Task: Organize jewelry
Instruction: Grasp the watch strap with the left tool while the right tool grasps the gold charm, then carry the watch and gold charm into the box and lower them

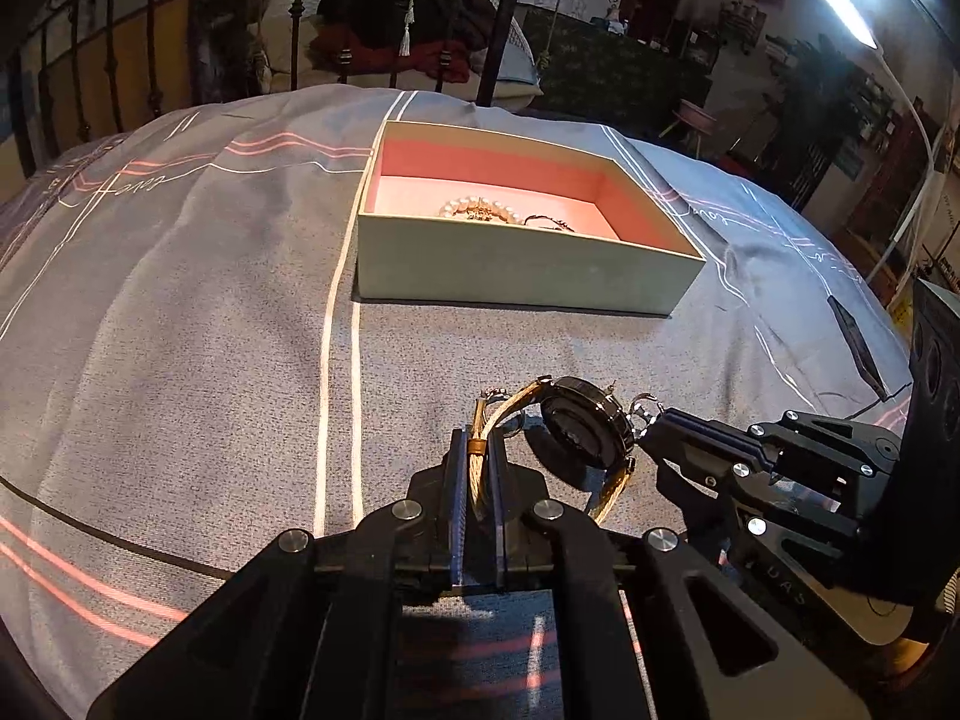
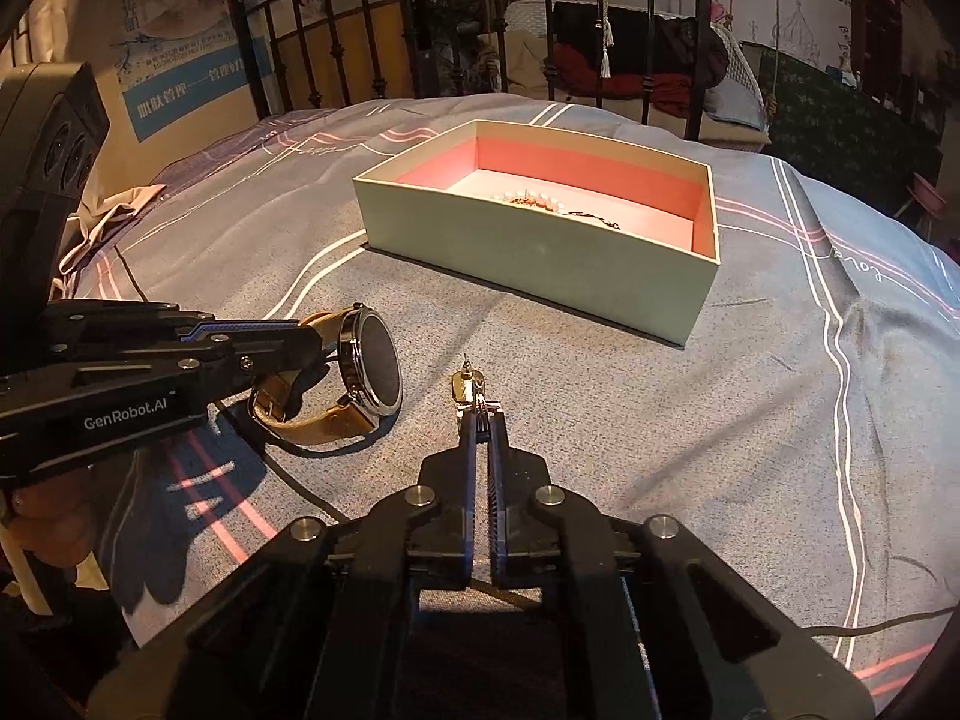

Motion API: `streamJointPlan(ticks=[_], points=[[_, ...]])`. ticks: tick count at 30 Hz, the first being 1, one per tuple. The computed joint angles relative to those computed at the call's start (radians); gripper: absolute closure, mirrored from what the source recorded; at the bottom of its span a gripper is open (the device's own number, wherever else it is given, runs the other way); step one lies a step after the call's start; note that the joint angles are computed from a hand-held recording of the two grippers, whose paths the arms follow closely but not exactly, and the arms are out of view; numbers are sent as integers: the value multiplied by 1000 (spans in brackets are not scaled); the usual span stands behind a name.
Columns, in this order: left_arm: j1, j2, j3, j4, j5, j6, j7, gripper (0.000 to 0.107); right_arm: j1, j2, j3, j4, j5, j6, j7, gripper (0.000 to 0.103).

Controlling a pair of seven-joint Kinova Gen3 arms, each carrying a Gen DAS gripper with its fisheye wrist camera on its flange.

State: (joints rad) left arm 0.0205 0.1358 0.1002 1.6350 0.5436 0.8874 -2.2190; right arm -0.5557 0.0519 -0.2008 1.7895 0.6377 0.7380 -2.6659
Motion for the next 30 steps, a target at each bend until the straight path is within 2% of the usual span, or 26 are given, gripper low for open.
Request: streamJointPlan(ticks=[9, 24, 30], points=[[-4, -18, -5, -9, 30, 8, -2, 101, 8, -32, -15, 33, 47, -22, -67, 98], [7, 0, 3, -37, 18, 18, 33, 101, 29, -44, -27, 40, 46, -23, -77, 98], [24, 16, 13, -96, 14, -9, 64, 101, 42, -45, -21, 3, 72, -10, -56, 98]])
